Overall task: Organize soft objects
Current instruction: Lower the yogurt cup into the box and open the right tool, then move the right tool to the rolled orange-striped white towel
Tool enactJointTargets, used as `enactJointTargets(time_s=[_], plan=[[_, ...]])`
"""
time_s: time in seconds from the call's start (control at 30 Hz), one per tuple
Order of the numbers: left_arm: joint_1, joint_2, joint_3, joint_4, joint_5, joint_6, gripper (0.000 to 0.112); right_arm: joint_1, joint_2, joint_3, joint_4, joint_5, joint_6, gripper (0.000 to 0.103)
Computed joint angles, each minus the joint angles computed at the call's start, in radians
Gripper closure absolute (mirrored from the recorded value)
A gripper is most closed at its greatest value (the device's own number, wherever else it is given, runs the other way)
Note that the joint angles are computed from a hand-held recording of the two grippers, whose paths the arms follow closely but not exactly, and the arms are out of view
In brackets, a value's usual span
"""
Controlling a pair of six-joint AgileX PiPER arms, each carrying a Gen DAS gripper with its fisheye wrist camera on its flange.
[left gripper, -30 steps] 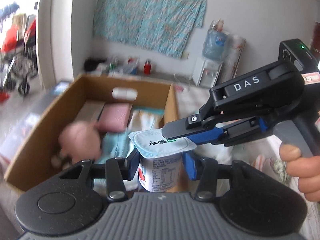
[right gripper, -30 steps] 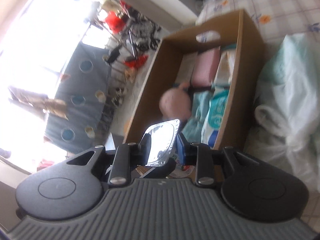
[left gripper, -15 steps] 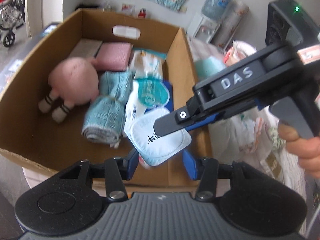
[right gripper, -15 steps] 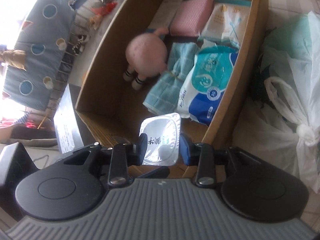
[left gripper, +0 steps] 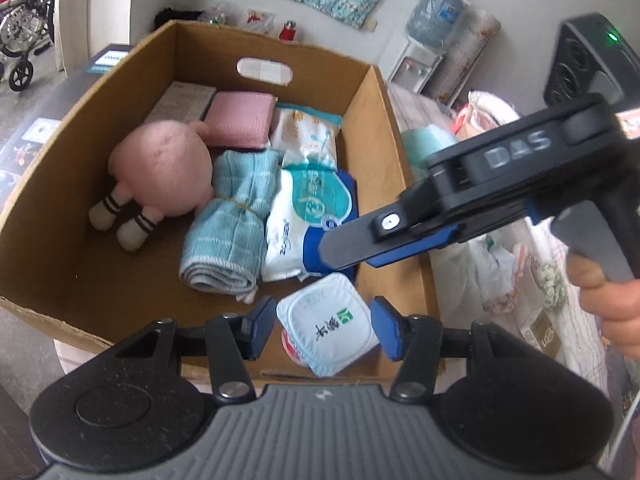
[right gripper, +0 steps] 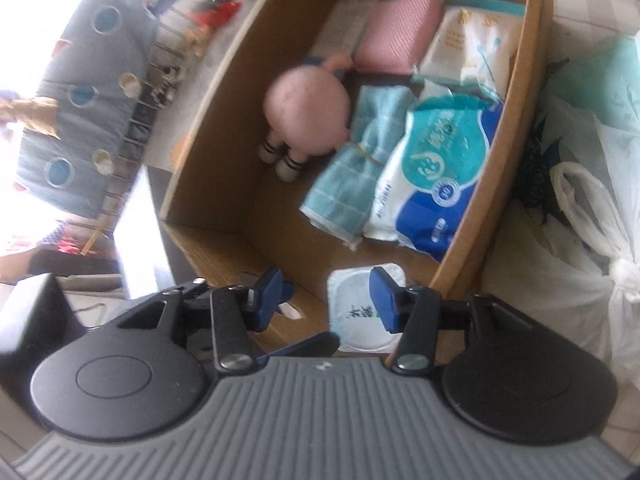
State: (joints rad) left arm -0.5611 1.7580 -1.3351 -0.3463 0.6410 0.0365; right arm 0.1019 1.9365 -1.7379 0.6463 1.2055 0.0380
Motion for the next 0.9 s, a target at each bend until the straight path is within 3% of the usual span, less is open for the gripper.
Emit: enactJointTargets(time_s=[0.17,0.27,0.47,0.6,0.8,0.9], plan=[[-0.047,-0.053,0.066,0.02,-0.151,0.004,0.04,-0.084,-0.147,0.182,0.142,-0.114,-0.14,0.045],[-0.129,-0.083,0.122,0.233,-0.314,-0.182,0.031,-0.175,-0.268,0.302,0.185,-0.157,-0.201,0.039],[-0.278,-0.064,0.115,0.638,-0.468,-0.529,0.03,-0.449,-0.5,0.467,0.152,-0.162,-0.231,0.036],[-0.384,-0.005,0.053,0.925,-0.49,-0.747,0.03,-0.675,-0.619,0.594,0.165,-0.123,-0.316,0.031],[-0.503,0.168,-0.089,0.887,-0.437,-0.691,0.033,-0.99,-0.642,0.776,0.203,-0.021,-0.472,0.031],[-0.542,0.257,-0.156,0.875,-0.409,-0.679,0.043,-1.101,-0.603,0.844,0.231,0.007,-0.547,0.031]])
